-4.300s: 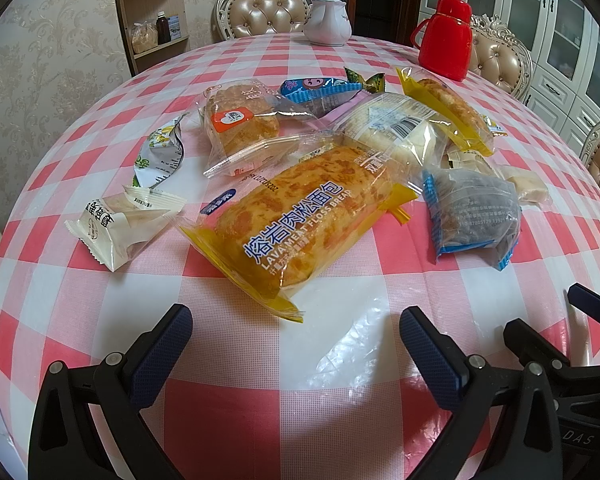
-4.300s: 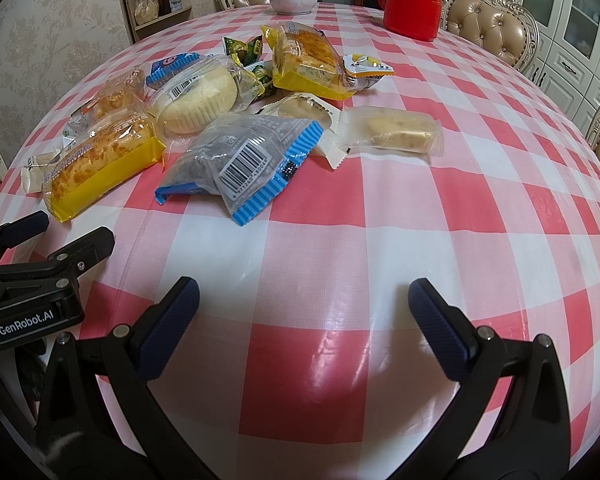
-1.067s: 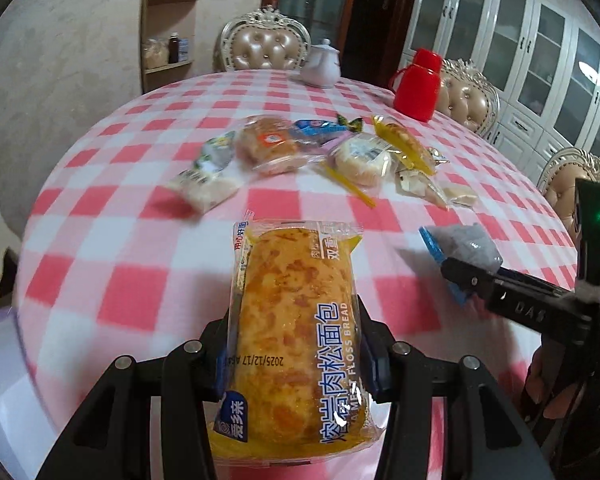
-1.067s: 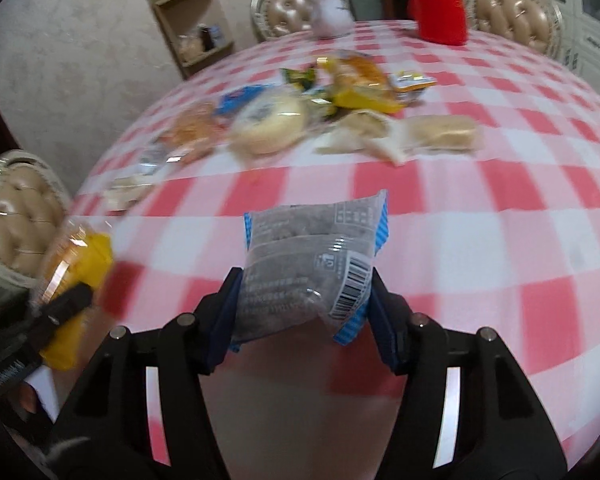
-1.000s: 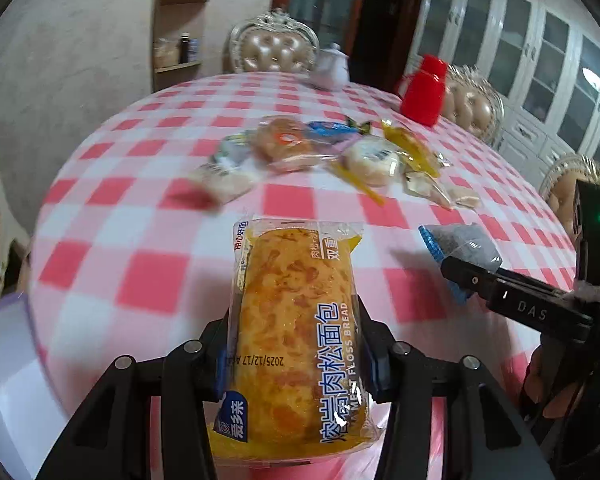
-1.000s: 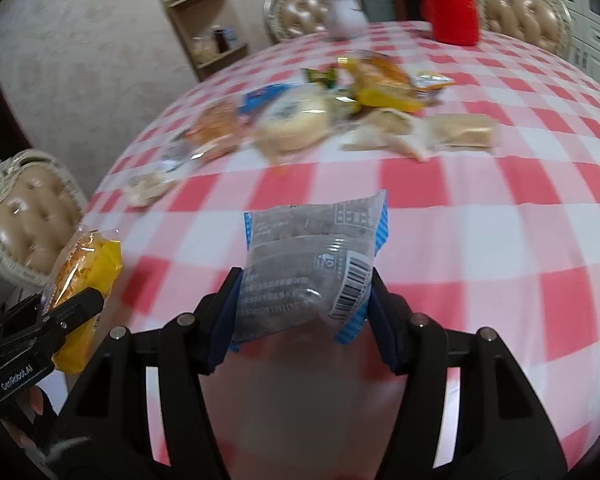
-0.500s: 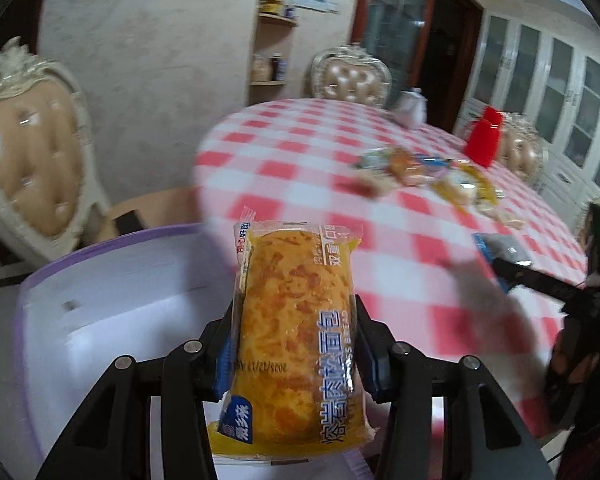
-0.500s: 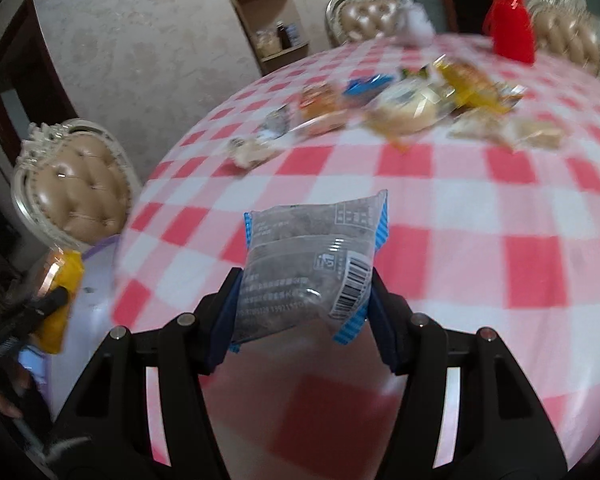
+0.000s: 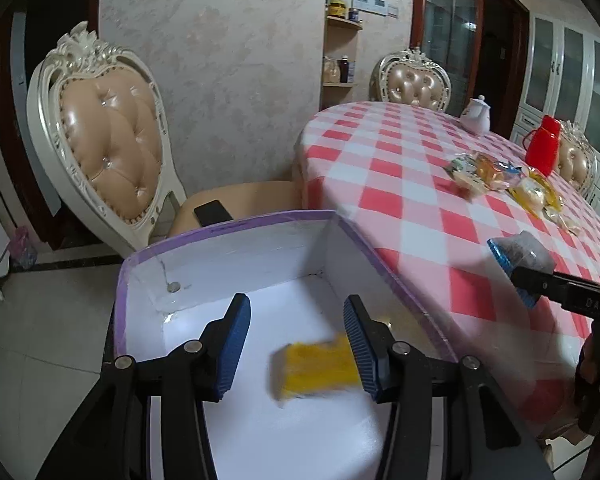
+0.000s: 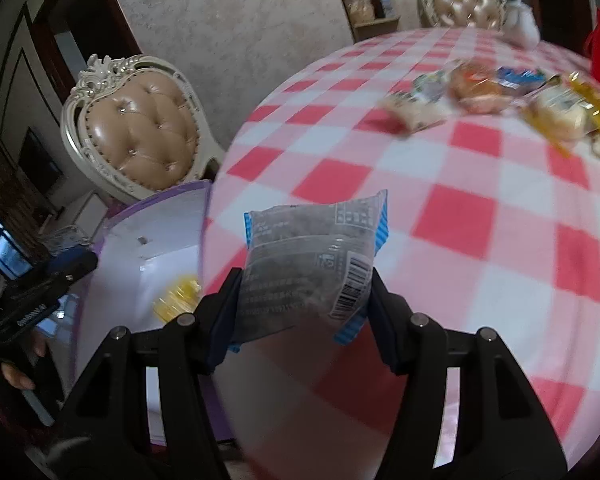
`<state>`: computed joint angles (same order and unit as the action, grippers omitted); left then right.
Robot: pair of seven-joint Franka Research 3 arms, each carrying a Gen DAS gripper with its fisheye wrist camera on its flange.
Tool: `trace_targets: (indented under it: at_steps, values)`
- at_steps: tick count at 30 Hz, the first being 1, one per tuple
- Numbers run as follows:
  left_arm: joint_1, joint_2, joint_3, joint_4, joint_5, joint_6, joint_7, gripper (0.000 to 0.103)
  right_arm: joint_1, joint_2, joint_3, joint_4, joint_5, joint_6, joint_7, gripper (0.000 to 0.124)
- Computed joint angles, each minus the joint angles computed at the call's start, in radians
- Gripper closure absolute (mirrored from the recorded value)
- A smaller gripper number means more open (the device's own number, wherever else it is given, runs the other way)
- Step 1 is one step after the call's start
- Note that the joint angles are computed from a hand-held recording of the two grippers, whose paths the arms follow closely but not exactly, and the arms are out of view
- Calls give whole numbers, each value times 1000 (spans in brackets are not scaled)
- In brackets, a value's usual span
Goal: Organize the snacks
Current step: 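Carry both snacks to the white box and open both tools to drop them, then move both tools back over the snacks on the table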
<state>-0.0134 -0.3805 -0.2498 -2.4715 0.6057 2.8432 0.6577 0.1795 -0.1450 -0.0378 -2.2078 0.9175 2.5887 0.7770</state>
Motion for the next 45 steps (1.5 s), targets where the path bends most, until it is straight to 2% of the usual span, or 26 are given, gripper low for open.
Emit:
trace_targets:
  at_steps: [6,8,10,13,15,22,25,28,30,33,35,39,41,45]
  values:
    - [17,-5,1,-4,8,-42,-20,52,58,-29,39,-23,-14,-58,-60,61]
    - [26,-7,-3,-1,12,-73,-44,48,85,-38,53,-35,-31,-90,-89,61]
    - [42,-16,-10,0,32,-101,-81,34,106,-47,64,-46,-60,-124,-120,60]
    - [75,-29,-36,8,102,-138,-155,21,134,-64,75,-73,-85,-127,-165,55]
    - [83,-34,-43,15,145,-164,-192,20,147,-72,68,-83,-71,-146,-198,50]
    - [55,-26,-31,35,205,-182,-246,19,134,-98,32,-91,-11,-133,-230,50]
    - [18,-4,-15,54,182,-153,-216,19,106,-104,12,-83,14,-121,-204,50]
    - [-40,45,10,101,107,-111,-125,19,69,-106,-7,-75,13,-95,-162,49]
    - [-115,99,55,150,-30,-66,9,18,41,-107,-27,-63,9,-94,-146,48]
    - [-171,187,60,246,-170,-62,139,16,-7,-109,-24,-61,-68,-8,-86,43]
    - [-185,271,35,346,-202,-105,169,16,-56,-92,-31,-51,-152,45,-5,40]
    - [-224,469,8,563,-225,-150,175,16,-133,-39,-80,8,-226,54,106,40]
    - [-253,568,10,674,-216,-182,158,16,-184,13,-102,61,-268,61,177,40]
    - [-325,768,35,933,-178,-306,150,16,-271,131,-131,183,-314,60,294,40]
